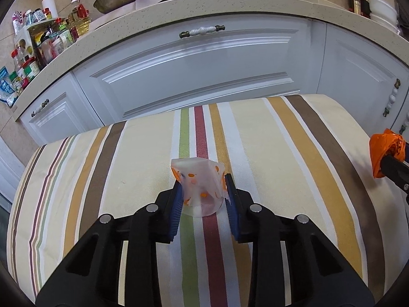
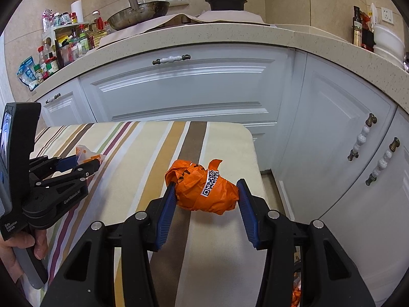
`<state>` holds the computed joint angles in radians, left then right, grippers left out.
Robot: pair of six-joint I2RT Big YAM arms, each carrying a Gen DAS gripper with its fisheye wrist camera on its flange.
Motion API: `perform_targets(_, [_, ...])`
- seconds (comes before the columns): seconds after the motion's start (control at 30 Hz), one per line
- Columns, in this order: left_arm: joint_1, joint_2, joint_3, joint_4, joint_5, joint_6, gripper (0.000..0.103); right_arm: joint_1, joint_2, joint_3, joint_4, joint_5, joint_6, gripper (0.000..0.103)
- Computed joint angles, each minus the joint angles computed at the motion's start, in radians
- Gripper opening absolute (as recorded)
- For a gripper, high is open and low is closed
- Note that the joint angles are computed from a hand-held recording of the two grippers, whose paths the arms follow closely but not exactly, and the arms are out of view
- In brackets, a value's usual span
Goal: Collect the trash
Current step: 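Grasp the orange snack bag with the right tool while the left tool grasps the clear packet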
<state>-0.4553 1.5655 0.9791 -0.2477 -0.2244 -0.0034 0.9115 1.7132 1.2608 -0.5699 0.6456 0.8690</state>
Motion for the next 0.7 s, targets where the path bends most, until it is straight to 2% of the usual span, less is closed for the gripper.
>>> perform_targets(0.33, [-0.001, -0.058, -0.062, 0.030, -0.015, 0.016, 0.024, 0.004, -0.002, -0.001, 0.002, 0.003, 0.002, 0.047])
perform_targets(0.7, [-0.001, -0.141, -0.133, 0.030, -0.020, -0.003, 0.023, 0.025, -0.013, 0.014, -0.027, 0.027, 0.002, 0.047])
